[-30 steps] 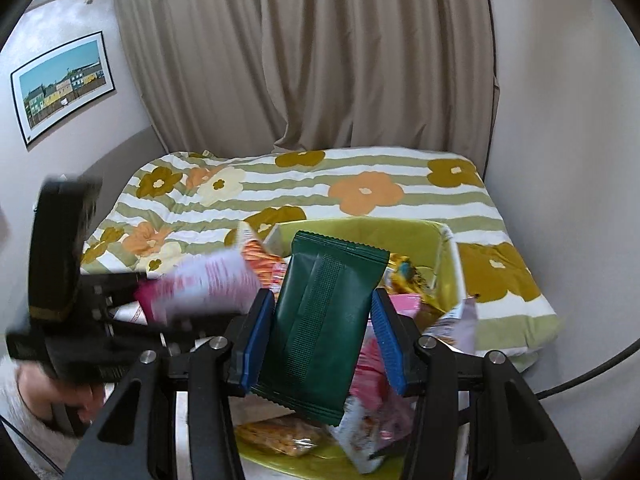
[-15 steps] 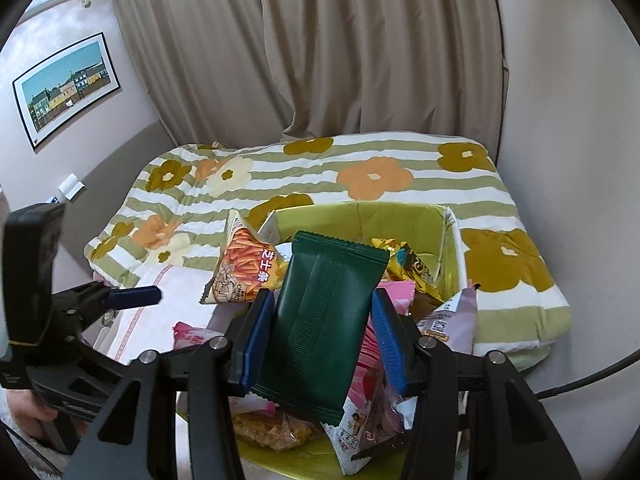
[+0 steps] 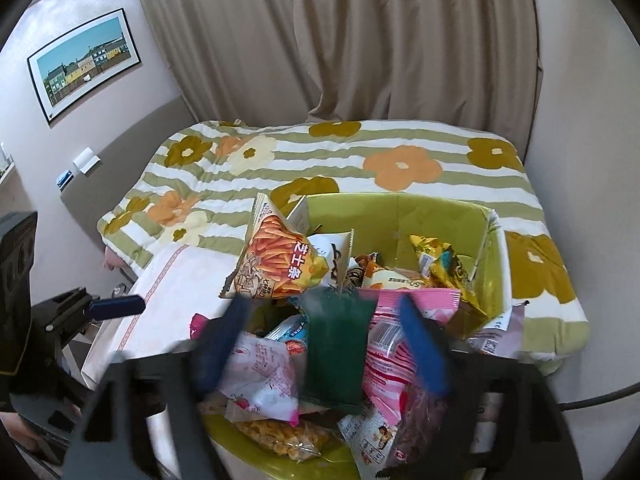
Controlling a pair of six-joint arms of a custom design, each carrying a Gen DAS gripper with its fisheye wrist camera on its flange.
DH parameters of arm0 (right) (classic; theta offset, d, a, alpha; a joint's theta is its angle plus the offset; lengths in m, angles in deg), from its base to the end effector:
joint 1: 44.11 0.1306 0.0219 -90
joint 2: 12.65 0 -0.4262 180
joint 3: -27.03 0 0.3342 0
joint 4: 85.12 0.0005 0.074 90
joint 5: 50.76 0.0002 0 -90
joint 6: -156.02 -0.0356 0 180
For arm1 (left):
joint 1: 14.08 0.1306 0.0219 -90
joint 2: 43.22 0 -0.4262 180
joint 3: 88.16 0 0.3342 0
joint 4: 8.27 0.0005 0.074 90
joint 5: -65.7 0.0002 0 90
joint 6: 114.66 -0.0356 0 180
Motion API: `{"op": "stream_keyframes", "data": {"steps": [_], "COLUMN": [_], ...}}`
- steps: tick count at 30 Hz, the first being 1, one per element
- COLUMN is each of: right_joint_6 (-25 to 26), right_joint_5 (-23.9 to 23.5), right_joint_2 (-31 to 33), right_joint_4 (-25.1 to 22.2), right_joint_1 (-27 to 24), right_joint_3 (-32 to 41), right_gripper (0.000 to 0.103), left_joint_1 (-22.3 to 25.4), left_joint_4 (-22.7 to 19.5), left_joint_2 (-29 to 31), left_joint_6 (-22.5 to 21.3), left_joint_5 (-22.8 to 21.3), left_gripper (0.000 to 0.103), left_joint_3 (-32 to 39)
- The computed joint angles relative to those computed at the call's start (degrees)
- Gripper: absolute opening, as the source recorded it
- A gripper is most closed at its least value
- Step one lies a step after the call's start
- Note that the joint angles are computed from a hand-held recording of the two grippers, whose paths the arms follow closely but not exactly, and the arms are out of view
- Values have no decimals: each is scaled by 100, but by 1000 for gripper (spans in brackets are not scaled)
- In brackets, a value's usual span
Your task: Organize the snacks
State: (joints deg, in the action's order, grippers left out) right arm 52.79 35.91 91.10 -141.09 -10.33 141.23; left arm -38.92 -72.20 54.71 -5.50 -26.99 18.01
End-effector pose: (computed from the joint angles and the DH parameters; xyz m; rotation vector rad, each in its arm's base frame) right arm 0.4384 0.2951 0.5269 -0.4586 2.3688 0.4578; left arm 0.4298 -0.1977 0.5100 0.1083 2.5567 -0.2402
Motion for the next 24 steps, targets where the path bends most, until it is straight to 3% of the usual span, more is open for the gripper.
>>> {"op": "stream_keyframes", "data": {"steps": [8, 14, 20, 24], "right_joint_6": [-427, -683, -1196, -1752], "right_joint_5": [332, 998, 2213, 3370], "right_joint_2": [-355, -771, -1224, -1391], "right_joint_4": [153, 143, -170, -695], "right_joint_1": [111, 453, 1296, 2119], "right_joint_3": [-394, -445, -368, -260], "right_gripper": [95, 95, 95, 95], "left_joint_1": [14, -18, -182, -320], "left_joint_4": [252, 410, 430, 273], "left_joint_2": [-408, -976, -1834, -2433], "left_joint_6": [109, -15, -124, -99], "left_joint_5": [-123, -430, -1013, -1376], "left_gripper": [99, 99, 99, 101], "left_joint_3": [-522, -684, -853, -1018]}}
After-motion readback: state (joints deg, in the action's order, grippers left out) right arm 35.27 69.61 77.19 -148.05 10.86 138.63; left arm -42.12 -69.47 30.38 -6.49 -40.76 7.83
